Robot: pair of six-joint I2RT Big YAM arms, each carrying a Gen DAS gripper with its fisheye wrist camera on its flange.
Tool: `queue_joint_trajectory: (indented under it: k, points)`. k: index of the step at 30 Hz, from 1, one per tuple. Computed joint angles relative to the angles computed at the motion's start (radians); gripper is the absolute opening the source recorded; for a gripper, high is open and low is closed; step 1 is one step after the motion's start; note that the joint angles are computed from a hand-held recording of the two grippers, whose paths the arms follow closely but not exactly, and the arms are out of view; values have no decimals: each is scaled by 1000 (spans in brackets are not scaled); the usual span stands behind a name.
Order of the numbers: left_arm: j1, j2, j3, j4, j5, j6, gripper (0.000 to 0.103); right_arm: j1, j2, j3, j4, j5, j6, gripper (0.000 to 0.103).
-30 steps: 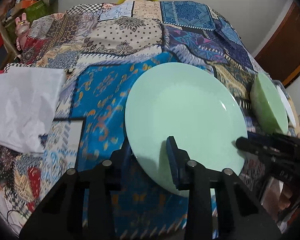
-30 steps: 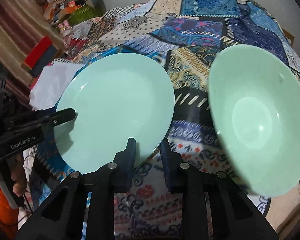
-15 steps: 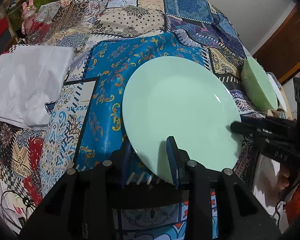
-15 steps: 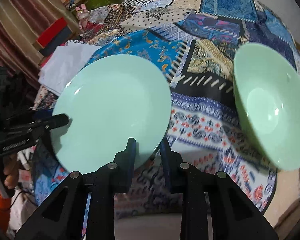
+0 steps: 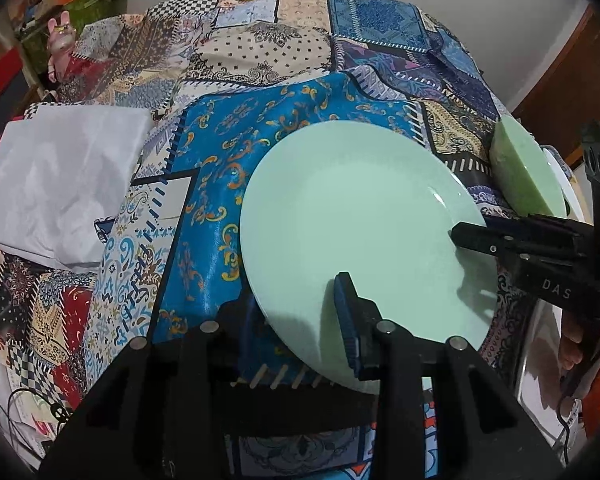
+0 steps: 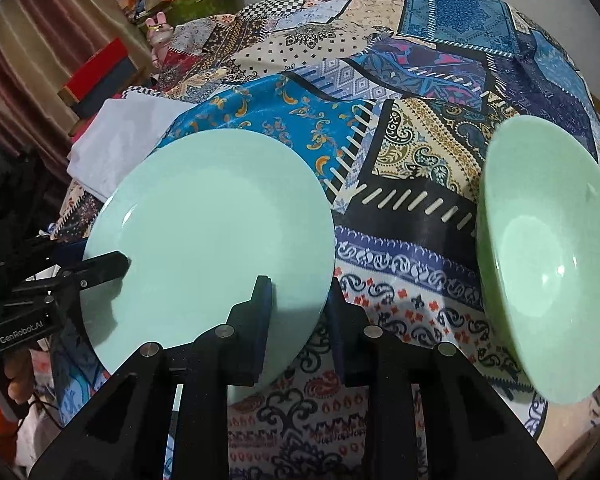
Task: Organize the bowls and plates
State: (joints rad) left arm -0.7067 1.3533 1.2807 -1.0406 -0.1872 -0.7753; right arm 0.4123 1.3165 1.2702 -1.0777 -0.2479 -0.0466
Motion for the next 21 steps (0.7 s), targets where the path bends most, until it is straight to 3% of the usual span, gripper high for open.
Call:
queue_joint_trajectory:
  k: [7, 21]
  points:
    - [-33, -16, 13, -10, -15, -21, 36, -14, -50, -22, 10, -2, 7, 25]
    - [-174, -52, 139, -149, -155, -89, 36, -38, -232, -60, -3, -20, 20, 25]
